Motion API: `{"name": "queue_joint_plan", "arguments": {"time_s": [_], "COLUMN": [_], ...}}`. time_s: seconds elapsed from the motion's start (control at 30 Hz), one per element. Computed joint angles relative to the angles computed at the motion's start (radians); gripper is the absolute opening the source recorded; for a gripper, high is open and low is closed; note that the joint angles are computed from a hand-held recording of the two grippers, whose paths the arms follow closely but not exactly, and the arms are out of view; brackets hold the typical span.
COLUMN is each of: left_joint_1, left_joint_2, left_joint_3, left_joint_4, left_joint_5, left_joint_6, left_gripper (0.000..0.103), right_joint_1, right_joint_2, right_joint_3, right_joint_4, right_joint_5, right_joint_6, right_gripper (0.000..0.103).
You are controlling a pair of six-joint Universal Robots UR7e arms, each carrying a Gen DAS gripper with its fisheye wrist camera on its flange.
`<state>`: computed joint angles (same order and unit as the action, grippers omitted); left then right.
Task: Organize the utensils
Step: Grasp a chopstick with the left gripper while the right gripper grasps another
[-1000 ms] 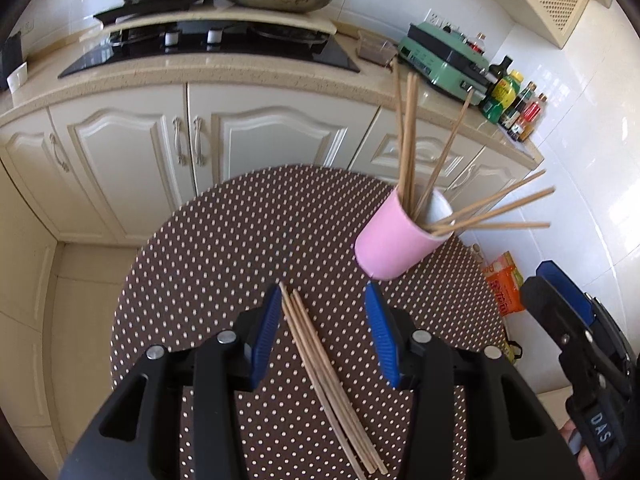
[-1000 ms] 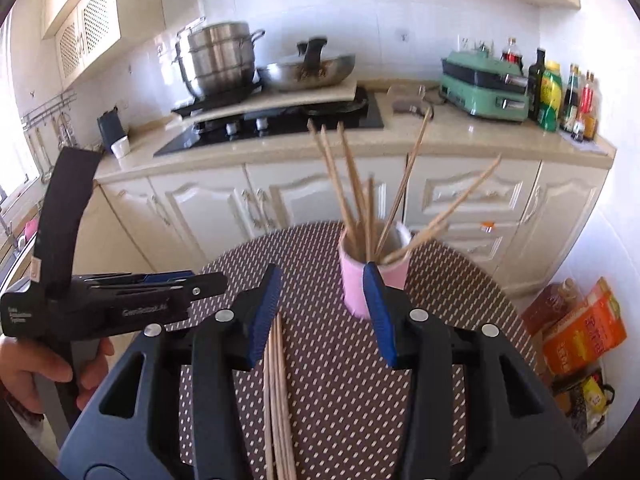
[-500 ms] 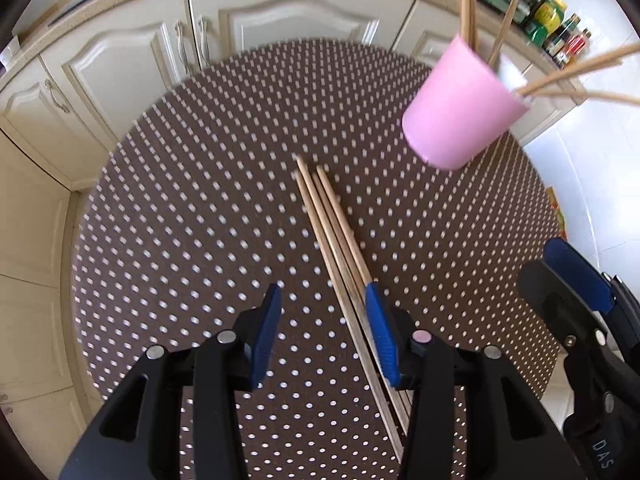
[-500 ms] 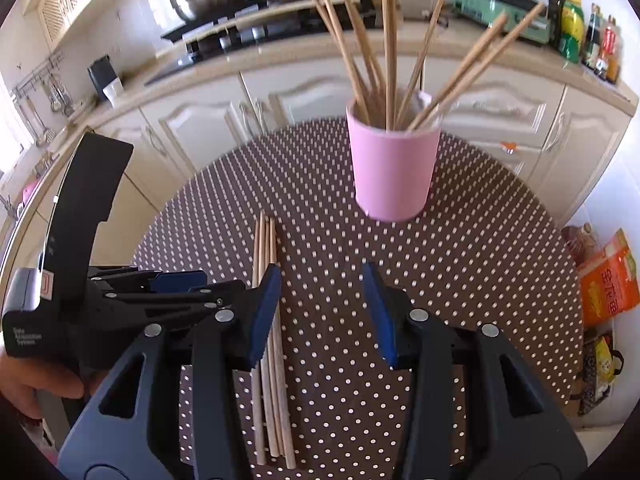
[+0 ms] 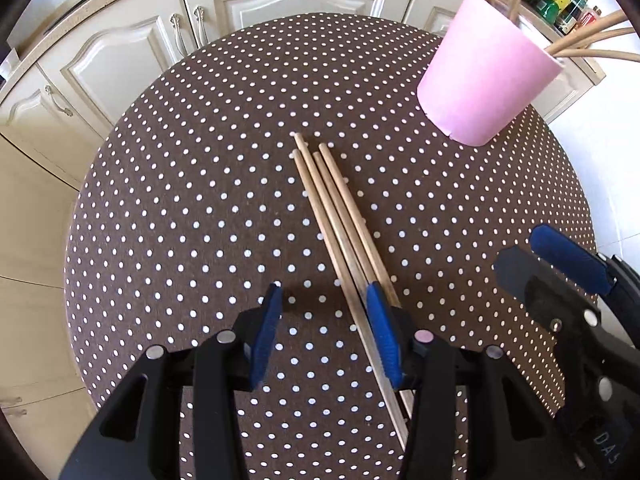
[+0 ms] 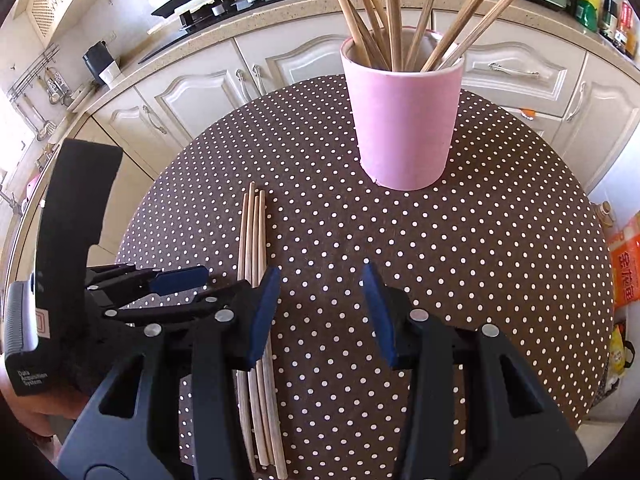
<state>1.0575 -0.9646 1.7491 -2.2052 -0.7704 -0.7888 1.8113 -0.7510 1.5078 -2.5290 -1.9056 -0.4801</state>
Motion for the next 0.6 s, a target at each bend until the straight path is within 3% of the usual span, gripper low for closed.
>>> {"name": "queue_joint_plan", "arguments": {"time_s": [0.37,0.6], "left_joint_1": [0.011,0.029], "left_joint_2": [-0.002,0.053], "left_joint_3": [-0.057,-0.152], "left_joint_4": [0.126,0.212], "left_joint_5": [0.008,0.033], "left_joint_6": [-0.055,-0.012], "left_gripper": [0.045,0.041], "right_joint_1": [-0.002,-0.009], "right_joint_2": [0.024,0.028], "right_joint_3": [-0.044,-0.062], "right_joint_4": [0.068,0.106], "right_joint_5": [0.016,0.024], "right_joint_6": [0.006,0.018], "right_gripper": [0.044,0.044]}}
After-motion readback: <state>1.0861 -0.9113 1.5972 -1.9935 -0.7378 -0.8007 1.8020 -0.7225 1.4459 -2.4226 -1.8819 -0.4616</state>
